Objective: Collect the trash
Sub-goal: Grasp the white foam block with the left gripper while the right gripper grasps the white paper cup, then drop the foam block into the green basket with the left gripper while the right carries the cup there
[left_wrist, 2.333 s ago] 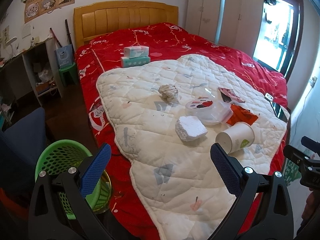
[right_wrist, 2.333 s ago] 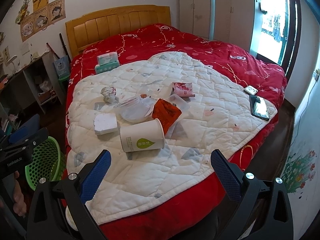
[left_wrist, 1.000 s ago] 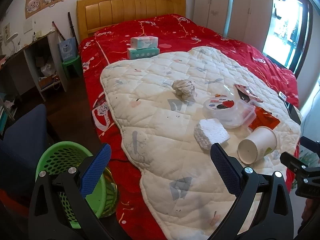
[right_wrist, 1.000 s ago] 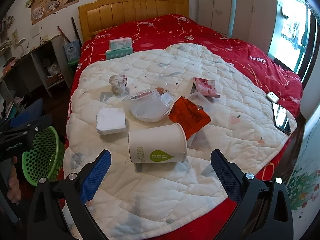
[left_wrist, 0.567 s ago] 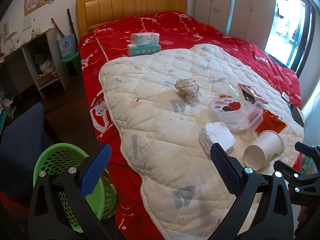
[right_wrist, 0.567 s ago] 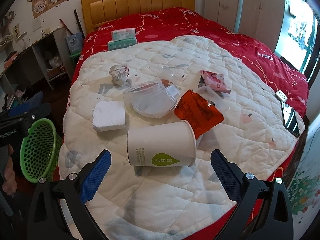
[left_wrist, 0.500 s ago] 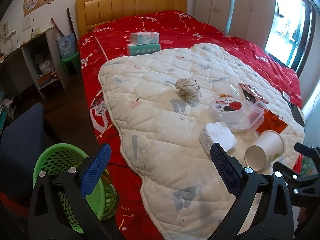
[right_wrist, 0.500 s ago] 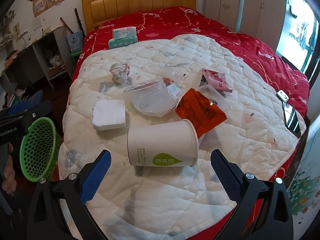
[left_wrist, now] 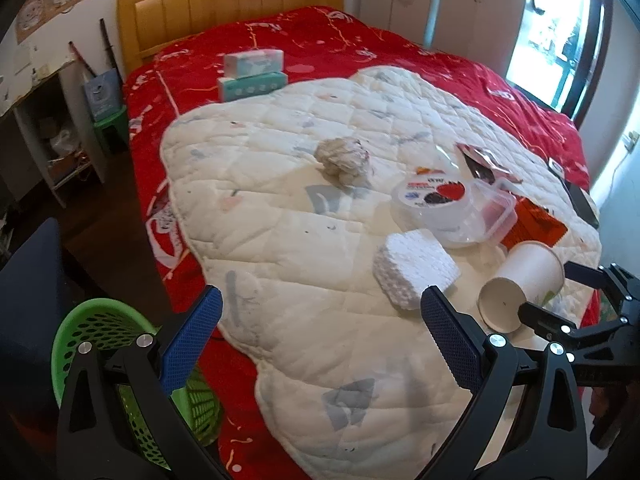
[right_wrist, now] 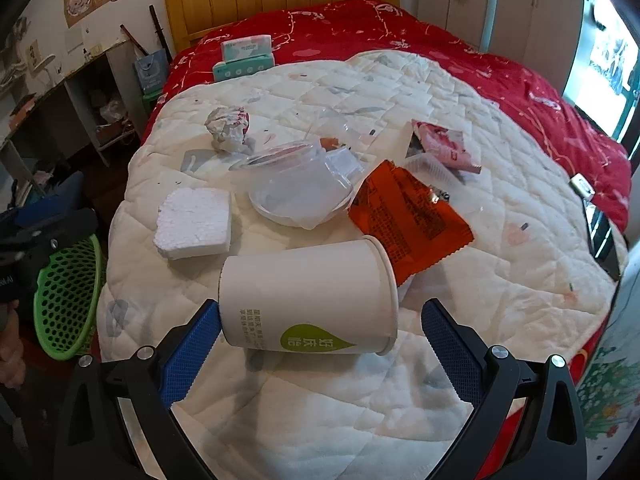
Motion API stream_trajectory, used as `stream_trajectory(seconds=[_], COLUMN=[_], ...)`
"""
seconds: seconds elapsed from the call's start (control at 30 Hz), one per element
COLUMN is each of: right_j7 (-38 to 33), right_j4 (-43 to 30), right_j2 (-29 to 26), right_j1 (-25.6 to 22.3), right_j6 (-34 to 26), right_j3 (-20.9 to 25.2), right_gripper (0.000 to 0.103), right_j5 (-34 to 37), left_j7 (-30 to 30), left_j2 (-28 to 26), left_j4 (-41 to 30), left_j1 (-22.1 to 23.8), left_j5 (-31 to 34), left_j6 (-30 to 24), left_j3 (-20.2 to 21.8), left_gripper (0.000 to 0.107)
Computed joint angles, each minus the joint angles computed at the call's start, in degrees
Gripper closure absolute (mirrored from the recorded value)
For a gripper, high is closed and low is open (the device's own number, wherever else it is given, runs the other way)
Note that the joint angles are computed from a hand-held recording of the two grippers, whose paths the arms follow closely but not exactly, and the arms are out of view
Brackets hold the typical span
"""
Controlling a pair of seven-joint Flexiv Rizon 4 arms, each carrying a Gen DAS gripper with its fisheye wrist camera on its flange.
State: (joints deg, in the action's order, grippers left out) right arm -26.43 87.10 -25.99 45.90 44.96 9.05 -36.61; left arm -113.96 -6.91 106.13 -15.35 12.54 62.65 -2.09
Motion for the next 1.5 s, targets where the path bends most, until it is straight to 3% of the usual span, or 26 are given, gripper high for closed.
stream_trajectory(seconds=[0.2,0.27,0.3,0.6,0.97,1.07,1.13,1.5], right_j7=[-1.5,-1.8,-1.9,-0.2,2.4,2.5,2.7,3.4], right_j4=[-0.4,-0.3,-0.2,2.5,5.7,5.8,5.9,4.8], right_j2=[-0.8,-0.8,-0.7,1.7,4.7,4.9,5.0,5.2], right_j1=[-0.4,-0.7,-1.1,-1.3,-3.0,-3.1,-3.2,-2.1], right_j6=[1.0,1.9,2.6,4.6,6.1,6.0,6.3,7.4], right_j3=[0.2,0.4,0.7,0.2,1.0,1.1,1.2,1.6], right_gripper=[0.009,0.021,0.021,0.022,0.022,0.022,0.022,0.022], right_j5=[1.2,2.0,2.9,2.0,1.0,0.7,0.6,-1.1], left_j7=[4.8,6.6,7.5,14.5,19.3,22.3,24.5,25.1], left_j2=[-1.7,-2.5,-2.9,-7.0,-11.5,-11.1,-11.0,-4.2], left_j4=[0.2,-0.1,-0.3,-1.8,-6.6,-4.8,-3.7,5.4], left_j1=[0.2,0.0,0.0,-0.4,-2.5,-1.2,-0.7,-0.5], left_j5=[-3.8,-4.8,-5.4,-13.0,-12.0,-16.0,-18.5,-24.8], left_j6=[1.9,2.2,2.2,2.6,0.5,2.1,3.0,10.7], left_j3=[-0.9,-1.1,-1.3,-2.5,-1.5,-3.1,-4.0,-3.6], left_gripper=[0.009,0.009,0.009,0.009,0.010,0.024,0.040,0.041])
